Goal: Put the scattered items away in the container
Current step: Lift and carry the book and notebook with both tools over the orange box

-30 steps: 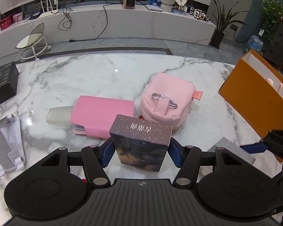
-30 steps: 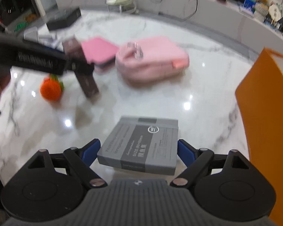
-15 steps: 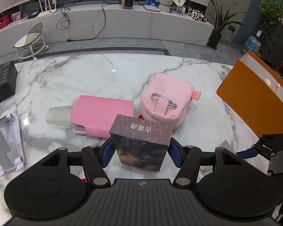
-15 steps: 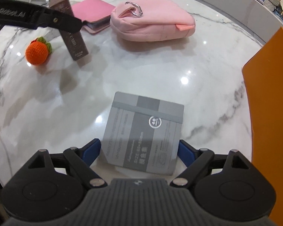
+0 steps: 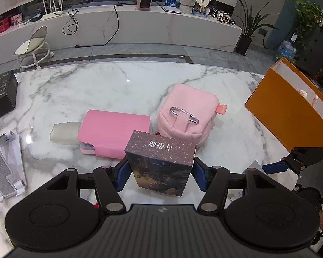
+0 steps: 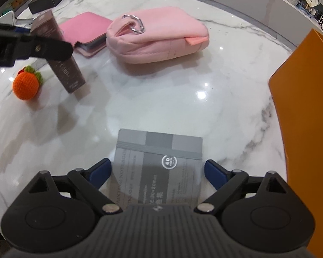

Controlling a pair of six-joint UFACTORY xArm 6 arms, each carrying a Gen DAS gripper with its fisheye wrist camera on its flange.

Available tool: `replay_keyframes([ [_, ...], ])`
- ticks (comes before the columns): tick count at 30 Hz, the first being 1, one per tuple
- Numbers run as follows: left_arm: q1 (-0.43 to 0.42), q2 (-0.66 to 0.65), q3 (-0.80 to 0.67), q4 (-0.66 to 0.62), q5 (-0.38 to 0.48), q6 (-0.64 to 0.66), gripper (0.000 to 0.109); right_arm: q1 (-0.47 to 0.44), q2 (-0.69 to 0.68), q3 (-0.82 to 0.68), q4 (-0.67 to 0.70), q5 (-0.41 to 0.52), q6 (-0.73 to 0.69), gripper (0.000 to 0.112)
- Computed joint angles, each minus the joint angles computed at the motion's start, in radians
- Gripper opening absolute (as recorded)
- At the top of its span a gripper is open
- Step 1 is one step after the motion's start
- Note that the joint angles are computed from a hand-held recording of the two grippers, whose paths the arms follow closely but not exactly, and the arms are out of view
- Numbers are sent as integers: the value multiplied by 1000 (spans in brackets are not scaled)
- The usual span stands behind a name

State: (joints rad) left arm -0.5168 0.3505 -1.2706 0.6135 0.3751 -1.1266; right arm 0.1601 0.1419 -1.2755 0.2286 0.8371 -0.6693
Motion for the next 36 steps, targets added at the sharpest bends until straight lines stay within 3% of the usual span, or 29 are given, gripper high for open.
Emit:
replay_keyframes([
  [3,-1,2,-2,-1,2,1,70,1,-13,3,15,13,-24,84],
  [23,0,-11,7,7,15,0,70,-32,-41,-40,127,23,-89,83],
  [36,-28,-56,-19,-19,146,11,70,-88,-37,-118,218,39,-102,83],
])
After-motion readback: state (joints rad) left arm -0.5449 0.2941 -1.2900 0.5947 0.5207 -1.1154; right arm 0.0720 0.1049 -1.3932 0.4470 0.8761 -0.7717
